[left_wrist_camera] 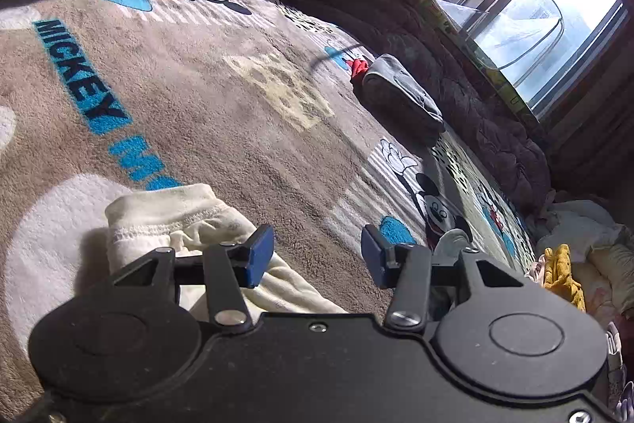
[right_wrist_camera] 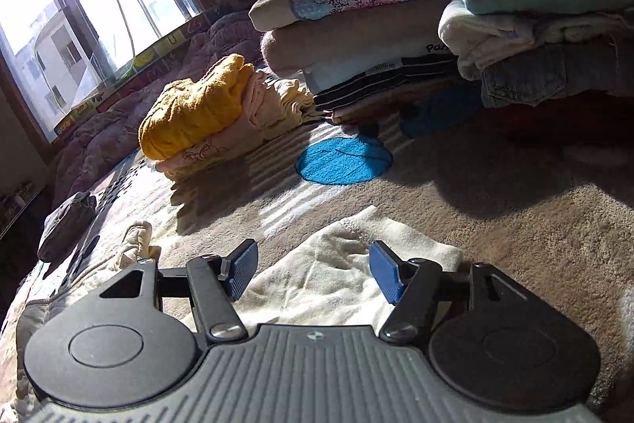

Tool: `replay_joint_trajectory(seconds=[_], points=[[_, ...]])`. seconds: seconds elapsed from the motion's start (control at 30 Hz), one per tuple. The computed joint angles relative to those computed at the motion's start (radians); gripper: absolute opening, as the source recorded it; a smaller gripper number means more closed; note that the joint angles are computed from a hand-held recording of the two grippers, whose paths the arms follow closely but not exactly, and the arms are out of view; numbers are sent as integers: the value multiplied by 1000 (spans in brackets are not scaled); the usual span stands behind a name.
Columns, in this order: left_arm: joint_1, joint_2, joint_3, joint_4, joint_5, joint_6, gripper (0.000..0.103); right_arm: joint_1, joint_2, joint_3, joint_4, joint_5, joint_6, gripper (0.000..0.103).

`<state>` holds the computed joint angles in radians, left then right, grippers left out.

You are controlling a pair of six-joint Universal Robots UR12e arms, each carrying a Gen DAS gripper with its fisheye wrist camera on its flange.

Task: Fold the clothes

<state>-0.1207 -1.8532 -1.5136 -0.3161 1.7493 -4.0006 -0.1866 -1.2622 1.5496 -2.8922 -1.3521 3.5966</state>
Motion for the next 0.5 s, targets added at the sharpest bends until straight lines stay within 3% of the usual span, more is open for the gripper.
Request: replay_joint_trajectory(seconds=[0.17,0.3,0.43,0.5], points=[[4,-103,169,-74,-215,156,56,34,82,-149,106,184,-90,68],[-6,-218,361,-196,-291,296,67,73,155,-274,186,240,-143,73],[-15,-335,563,-380,-301,394,68,102,203,-343,239,243,-158,73],[-23,-383,649,-469,-268,422,68,111,215,-353,246,236,-163,73]])
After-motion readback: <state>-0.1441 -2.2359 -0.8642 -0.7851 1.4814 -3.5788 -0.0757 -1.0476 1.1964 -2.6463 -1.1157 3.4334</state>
